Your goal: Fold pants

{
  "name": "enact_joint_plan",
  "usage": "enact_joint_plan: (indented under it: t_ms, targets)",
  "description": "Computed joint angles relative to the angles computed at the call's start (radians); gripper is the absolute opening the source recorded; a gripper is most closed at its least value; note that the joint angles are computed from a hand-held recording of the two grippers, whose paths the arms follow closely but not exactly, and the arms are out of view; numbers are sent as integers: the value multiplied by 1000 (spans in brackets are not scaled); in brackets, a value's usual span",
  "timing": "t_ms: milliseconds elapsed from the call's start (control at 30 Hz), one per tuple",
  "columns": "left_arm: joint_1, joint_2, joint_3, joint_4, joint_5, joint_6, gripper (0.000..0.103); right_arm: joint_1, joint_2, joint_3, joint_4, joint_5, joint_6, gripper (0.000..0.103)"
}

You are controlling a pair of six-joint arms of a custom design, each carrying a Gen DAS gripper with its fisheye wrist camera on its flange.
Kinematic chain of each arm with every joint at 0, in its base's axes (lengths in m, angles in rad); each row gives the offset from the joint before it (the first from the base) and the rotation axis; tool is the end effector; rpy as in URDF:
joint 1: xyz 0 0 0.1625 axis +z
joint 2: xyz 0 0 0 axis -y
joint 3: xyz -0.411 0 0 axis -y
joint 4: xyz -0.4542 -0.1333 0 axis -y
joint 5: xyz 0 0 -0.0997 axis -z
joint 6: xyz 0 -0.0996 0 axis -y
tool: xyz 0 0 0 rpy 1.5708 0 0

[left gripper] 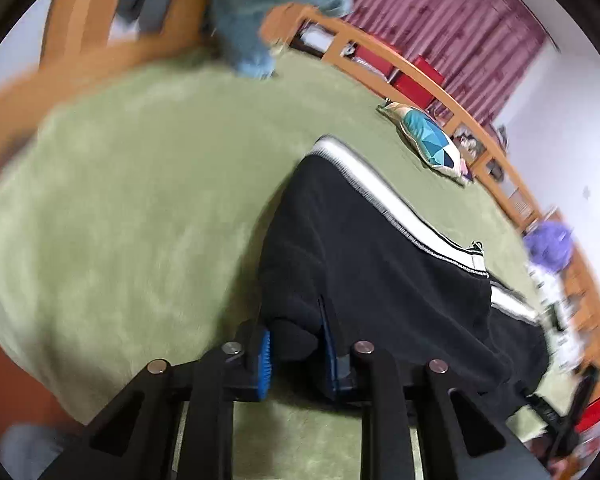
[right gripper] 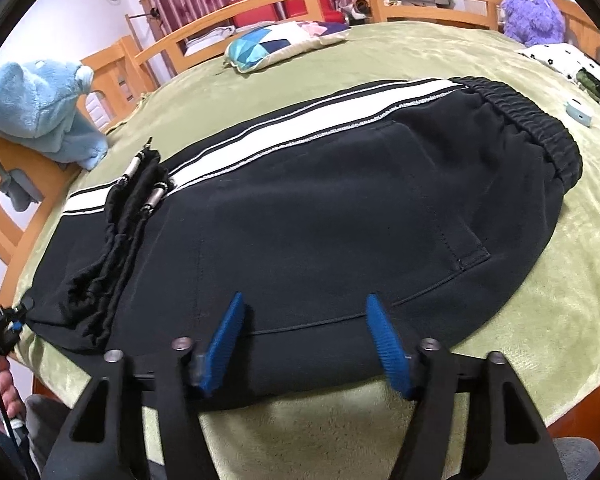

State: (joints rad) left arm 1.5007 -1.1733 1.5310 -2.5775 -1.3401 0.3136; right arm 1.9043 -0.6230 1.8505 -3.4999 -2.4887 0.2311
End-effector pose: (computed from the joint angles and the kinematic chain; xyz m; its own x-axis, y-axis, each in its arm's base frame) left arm 0.1051 -0.7317 0.3654 -0.9157 0.1789 -0.3597 0.3556 0.7775 -0.5187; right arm 0.2482 -0.5510 -0.0073 -0.7794 0.4433 0.4427 -0.0735 0.6371 -0.7673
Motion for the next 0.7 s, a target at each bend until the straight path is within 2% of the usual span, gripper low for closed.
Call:
enact_joint_plan:
  t_ms: [33,67,133,400,567,700]
  targets:
    - [-37,-12,33,-57,63,44,19,2,-1,3,-4,1,-1,54]
    - [-60,-20,57,-95,96,76,18,2,-5,10,-10,5,-1,54]
    - [-108,-34,99,-164,131,133,18,4,-15,29,-29,21,6,54]
    - [-235,-57,169,-140,116,165,17,4,-48,102,-142,35,17,54]
    - [-288,-76,237,-145,86,199,14,0,-68,142,-200,49,23,54]
    - [-324,-71,262,-129,43,153,13,3,-74,160,-238,48,8,54]
